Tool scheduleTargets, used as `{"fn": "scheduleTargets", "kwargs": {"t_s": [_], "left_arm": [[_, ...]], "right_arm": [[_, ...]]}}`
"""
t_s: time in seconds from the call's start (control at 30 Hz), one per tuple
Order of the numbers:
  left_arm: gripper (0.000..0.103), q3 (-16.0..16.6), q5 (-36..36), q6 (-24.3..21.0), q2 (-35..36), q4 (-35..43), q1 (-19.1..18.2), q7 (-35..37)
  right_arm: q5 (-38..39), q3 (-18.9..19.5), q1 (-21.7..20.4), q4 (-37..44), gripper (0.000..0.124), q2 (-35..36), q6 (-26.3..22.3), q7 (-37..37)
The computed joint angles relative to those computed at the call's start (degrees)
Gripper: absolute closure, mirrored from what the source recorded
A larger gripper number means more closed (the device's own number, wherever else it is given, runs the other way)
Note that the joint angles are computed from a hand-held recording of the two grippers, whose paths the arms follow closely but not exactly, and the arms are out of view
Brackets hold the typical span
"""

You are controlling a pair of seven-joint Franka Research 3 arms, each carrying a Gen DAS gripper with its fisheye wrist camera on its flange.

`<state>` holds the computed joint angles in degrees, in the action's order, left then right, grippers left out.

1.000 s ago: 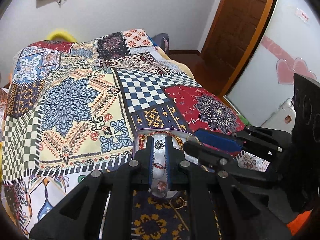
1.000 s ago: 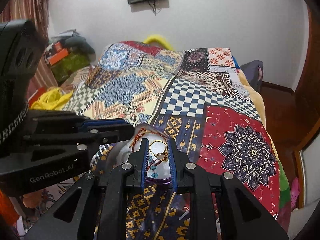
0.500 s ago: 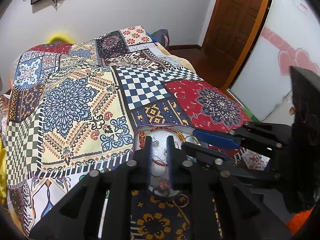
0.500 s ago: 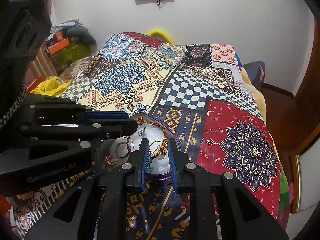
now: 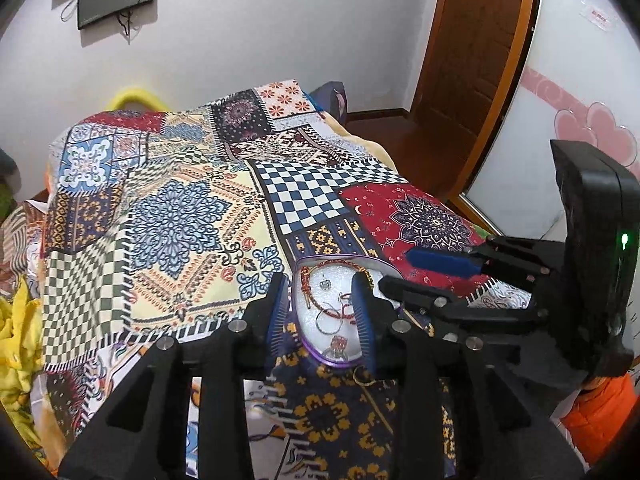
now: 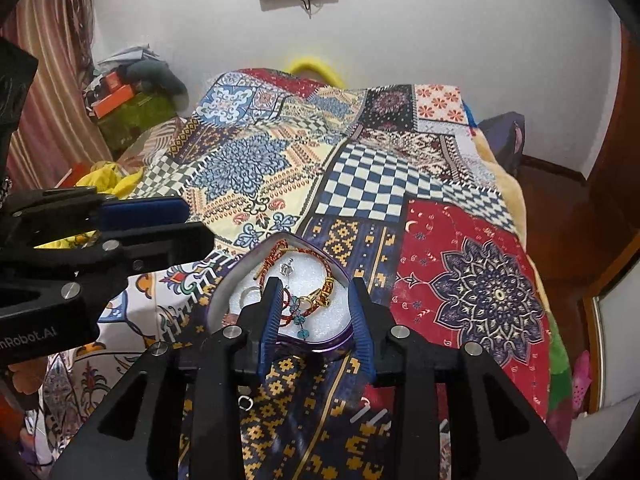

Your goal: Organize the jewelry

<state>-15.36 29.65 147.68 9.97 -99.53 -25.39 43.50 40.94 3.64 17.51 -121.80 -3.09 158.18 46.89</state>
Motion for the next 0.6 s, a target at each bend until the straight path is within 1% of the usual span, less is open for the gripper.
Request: {"fn": "scheduleTargets", "kwargs": {"t_s": [0.13,0.27,0.47,0.6], "left_arm": [[0.064,0.1,2.4,-1.0,-2.1,-1.9,-0.5,-2.2],[0.063,-0.4,3.3,-1.8,-3.6,-3.6,-0.3,-3.4],[0.062,-1.3,1.4,-1.8,-5.3,-6.8,0.4,-3.1],[0.062,-1.7,-0.6,-2.3,-5.7,-8.6,0.7,-2.4]], "right_arm": [[0.3,-0.1,0.2,-1.2,0.093,-1.8,0.8,0.0],[1.1,-0.4,0.8,-2.5,0.093,-3.4,1.5,-0.7],[1.1,-0.7,1.6,-4.7,0.093,-5.3,2.4,-0.2],[0.9,-1.0,1.9,-5.8,0.093,-5.5,1.6,0.0]]}}
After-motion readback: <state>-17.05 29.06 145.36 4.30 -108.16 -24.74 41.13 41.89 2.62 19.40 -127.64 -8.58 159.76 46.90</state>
